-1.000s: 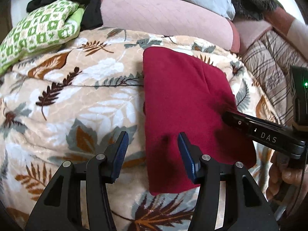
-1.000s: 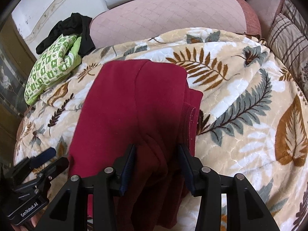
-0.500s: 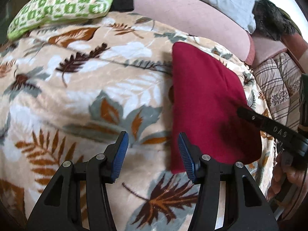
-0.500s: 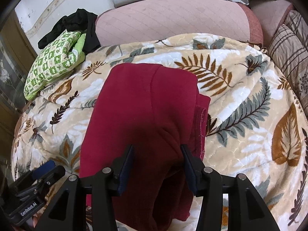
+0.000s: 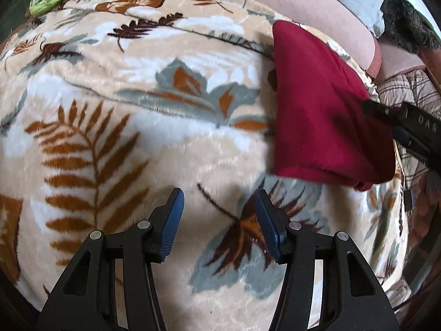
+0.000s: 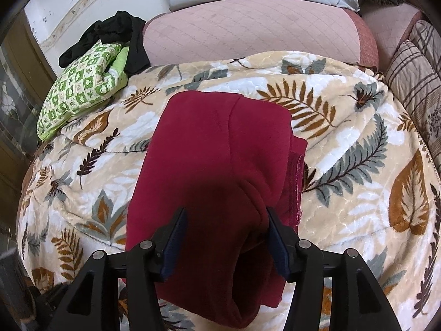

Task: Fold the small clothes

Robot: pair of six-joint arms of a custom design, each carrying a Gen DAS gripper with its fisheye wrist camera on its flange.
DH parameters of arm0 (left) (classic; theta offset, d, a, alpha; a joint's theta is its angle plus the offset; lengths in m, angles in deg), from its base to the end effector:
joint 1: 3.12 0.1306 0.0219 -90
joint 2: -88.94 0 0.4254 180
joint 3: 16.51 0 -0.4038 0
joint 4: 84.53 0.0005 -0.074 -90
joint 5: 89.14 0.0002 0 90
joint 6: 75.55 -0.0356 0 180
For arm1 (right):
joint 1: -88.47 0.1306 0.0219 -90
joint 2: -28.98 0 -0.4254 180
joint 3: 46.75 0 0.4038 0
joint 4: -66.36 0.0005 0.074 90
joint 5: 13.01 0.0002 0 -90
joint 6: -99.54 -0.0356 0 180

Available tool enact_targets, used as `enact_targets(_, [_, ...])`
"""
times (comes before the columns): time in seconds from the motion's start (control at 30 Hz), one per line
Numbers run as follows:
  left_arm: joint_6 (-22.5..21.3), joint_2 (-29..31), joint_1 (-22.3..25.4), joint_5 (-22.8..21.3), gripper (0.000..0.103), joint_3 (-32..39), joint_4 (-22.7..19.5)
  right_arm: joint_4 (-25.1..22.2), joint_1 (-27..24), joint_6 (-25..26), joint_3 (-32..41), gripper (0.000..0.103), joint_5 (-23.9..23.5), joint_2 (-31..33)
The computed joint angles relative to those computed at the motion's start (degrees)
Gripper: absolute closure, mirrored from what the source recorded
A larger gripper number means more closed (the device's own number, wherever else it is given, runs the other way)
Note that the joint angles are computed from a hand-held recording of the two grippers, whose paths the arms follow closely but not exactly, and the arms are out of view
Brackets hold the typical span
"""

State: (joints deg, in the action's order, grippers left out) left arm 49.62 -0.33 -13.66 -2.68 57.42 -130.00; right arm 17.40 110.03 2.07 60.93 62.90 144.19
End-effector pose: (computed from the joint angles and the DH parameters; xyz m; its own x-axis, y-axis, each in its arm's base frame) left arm 0.4571 -0.0833 0.3422 -0.8002 -0.4359 -0.4118 -0.3751 0.8997 -0.2233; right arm 0.6138 0.2513 0.3720 -0.8315 -0.1929 -0.5210 -0.3765 0.8853 0.2730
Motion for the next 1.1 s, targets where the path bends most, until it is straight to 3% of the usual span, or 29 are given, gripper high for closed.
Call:
enact_targets(0.27, [-0.26, 0.12, -0.05, -1.60, 0.050, 0.43, -0.10, -0.18, -0.01, -0.20, -0.44, 0.047, -0.22, -0.03])
enact_targets(0.53, [-2.06, 3.10, 1.86, 2.25, 0.050, 5.11, -0.19, 0.04, -0.57, -0.51, -0.22, 0.042, -0.14, 0.90])
enact_targets(0.63, [-4.08, 5.98, 2.71, 5.43, 0.033, 8.96, 0.66, 2.29, -1.15, -1.33, -0.89, 0.037, 2.03, 1.03])
enact_targets(0.7, [-4.39, 8.22, 3.43, 8.28, 0.031, 11.47, 2.30, 4.02, -2.17, -2.76, -1.22, 0.028, 2.23, 1.42])
enact_targets(0.83, [-5.09, 14.00, 4.41, 13.72, 0.025, 17.63, 3.18, 5.69, -4.64, -5.97, 0.12, 0.018, -3.16, 3.83])
enact_targets(0.93, [-6.30, 18.65, 4.67, 18.76, 0.025, 21.67, 2.67, 6.71, -5.54, -6.91, 1.29, 0.016, -5.75, 5.66])
enact_targets(1.03, [-6.75, 22.01, 4.80, 21.16, 0.012, 24.70, 1.18, 8.17, -6.33, -9.04, 2.09, 0.015, -10.49, 7.61])
enact_targets(1.1, [-6.43, 22.37, 4.77, 21.58, 0.010, 24.37, 3.29, 8.14, -6.83, -11.59, 3.40, 0.015, -15.08, 9.93])
